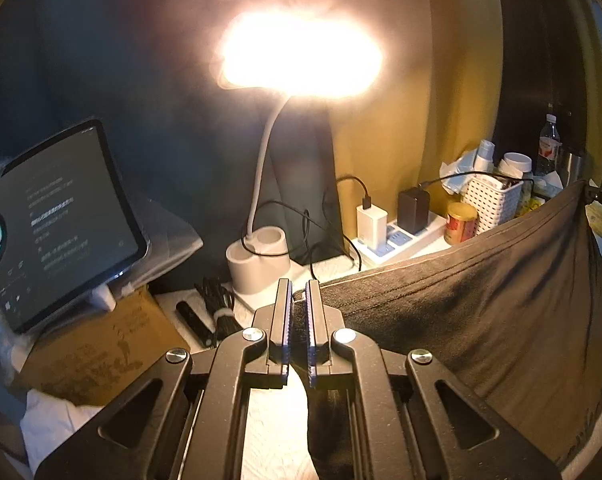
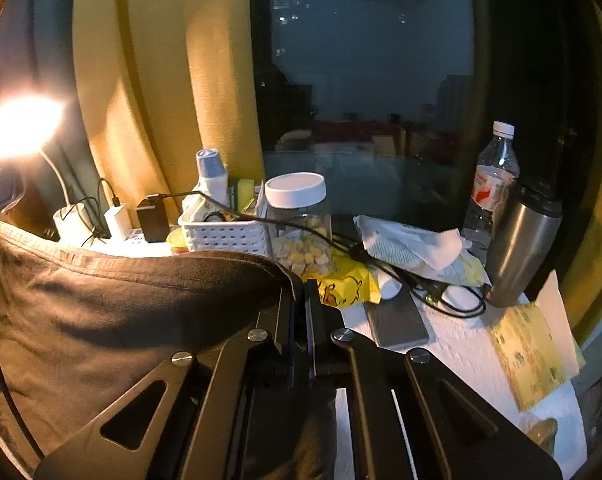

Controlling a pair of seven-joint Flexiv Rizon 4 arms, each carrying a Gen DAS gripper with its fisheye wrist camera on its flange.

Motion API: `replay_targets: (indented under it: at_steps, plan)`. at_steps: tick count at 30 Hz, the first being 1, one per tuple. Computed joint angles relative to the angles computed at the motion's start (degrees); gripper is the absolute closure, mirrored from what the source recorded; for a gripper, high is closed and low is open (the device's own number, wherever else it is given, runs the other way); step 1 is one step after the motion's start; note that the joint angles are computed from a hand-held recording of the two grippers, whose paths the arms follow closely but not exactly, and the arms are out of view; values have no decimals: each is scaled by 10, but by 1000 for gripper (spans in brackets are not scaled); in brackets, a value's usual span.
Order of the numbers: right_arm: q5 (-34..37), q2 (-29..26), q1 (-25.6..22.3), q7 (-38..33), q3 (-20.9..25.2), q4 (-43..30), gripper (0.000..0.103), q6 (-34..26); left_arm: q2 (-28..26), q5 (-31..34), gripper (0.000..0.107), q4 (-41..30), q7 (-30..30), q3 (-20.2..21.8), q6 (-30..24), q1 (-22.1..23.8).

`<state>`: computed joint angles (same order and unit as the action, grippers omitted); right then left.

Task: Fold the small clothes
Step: 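Lift the hem with both grippers and fold it over toward the collar, then open both grippers to release the folded hem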

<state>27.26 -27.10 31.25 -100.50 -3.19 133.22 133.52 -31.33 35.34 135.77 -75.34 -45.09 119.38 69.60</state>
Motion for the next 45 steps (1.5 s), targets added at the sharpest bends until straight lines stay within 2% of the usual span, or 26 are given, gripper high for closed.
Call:
replay_targets:
  at_steps: [8,13,15,22,33,35,37,38,39,41,43,45]
  plan:
    - [-8,-22,4,-12,-36,-58,98,-44,-8,-22,102,-42,4,26,-3,-53]
    - [-7,-51,24,-18,-77,-97,98,-92,-11,-47,102,-74,0,111,3,-144]
    - [-14,-64,26,-7,-84,-105,98,-104,-19,-48,102,-86,-3,134,-2,-168]
    - [-34,-117,40,41,-113,-128,98,-130,-50,-69,102,-110,10,176,-23,-216]
    - [-48,-159,94,88,-185,-141,98,-160,-86,-116,102,-125,52,202,-43,-253]
    - [-51,-165,103,96,-197,-142,94,-168,-90,-131,102,-128,61,221,-41,-273]
    - [-36,-178,134,108,-232,-142,59,-172,-94,-139,102,-129,67,230,-41,-283]
    - [-15,-187,150,105,-251,-146,52,-175,-96,-143,102,-129,69,234,-41,-287]
    - [-27,-187,151,122,-257,-139,45,-171,-97,-146,102,-130,71,232,-46,-286]
    - [-38,-178,135,131,-246,-134,45,-167,-96,-158,101,-130,75,235,-59,-291]
    - [-39,-177,139,135,-252,-128,45,-166,-95,-173,101,-129,79,232,-79,-291]
    - [-43,-174,139,139,-254,-125,45,-167,-92,-194,100,-127,83,248,-81,-307]
